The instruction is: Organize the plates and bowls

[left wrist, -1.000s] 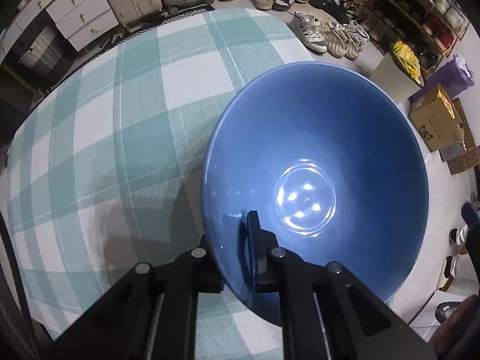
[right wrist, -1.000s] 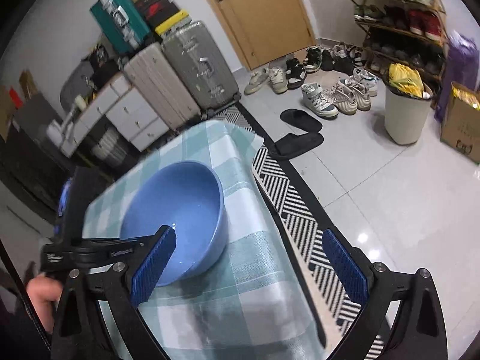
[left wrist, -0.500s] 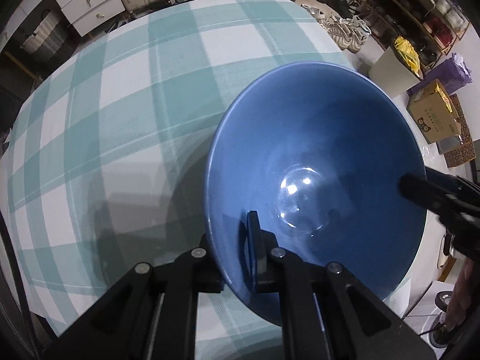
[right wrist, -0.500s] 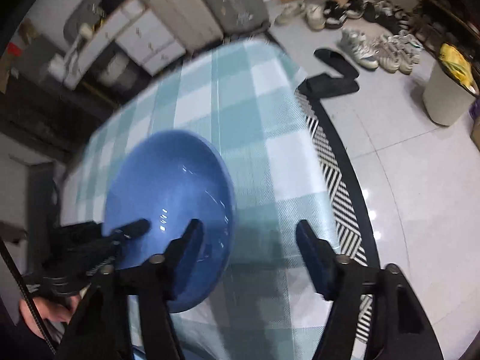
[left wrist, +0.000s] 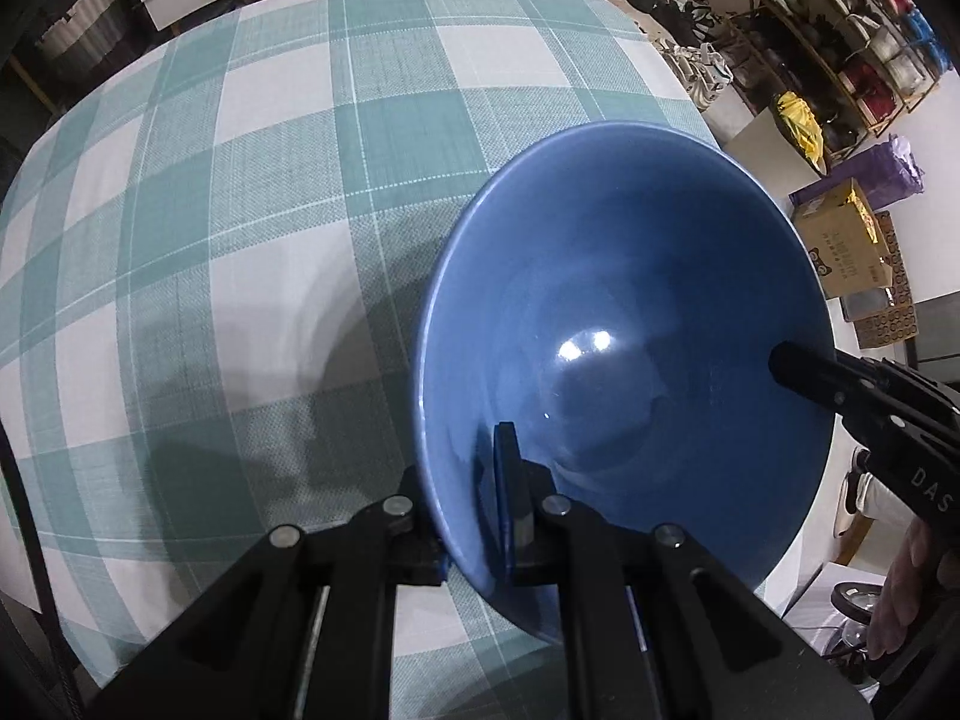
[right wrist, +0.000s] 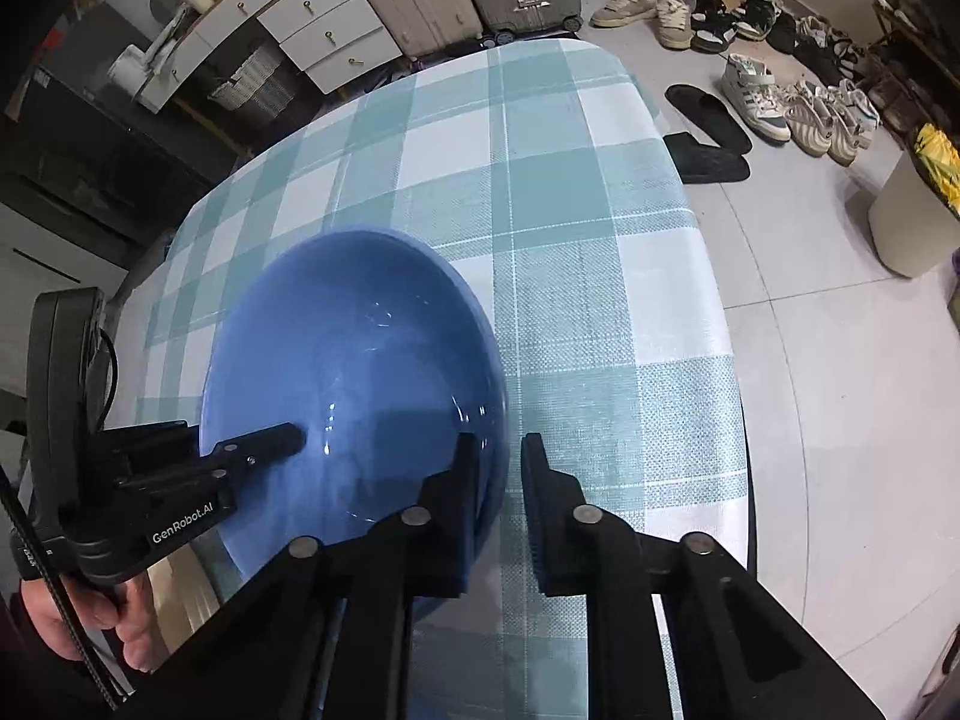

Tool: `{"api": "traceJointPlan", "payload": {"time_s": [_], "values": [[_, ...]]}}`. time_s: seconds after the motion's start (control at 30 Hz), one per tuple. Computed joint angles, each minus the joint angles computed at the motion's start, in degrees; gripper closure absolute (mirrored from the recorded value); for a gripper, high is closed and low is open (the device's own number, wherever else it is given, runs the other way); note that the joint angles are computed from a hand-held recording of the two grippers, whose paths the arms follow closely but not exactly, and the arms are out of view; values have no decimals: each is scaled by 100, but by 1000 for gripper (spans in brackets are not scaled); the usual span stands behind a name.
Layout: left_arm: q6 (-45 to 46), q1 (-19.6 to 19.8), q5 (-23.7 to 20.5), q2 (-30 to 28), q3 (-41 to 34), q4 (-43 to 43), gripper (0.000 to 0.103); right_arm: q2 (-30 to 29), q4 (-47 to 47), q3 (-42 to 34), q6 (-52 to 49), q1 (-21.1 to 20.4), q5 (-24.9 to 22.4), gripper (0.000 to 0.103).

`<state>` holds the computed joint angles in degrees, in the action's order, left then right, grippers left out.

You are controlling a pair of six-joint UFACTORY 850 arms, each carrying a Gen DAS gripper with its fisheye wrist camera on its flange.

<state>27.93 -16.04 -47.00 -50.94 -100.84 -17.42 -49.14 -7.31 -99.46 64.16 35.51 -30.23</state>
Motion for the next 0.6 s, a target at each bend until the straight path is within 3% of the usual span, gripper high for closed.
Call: {"api": "traceJointPlan", "payload": {"time_s": [0.2,0.6], "values": [[25,-9,-27,-69,-101,-7,94,-72,-303,-179,306,86,-278,95],[24,-13,-11,88,-30,-48,94,136,-413,-16,477,110,-242,97]]}}
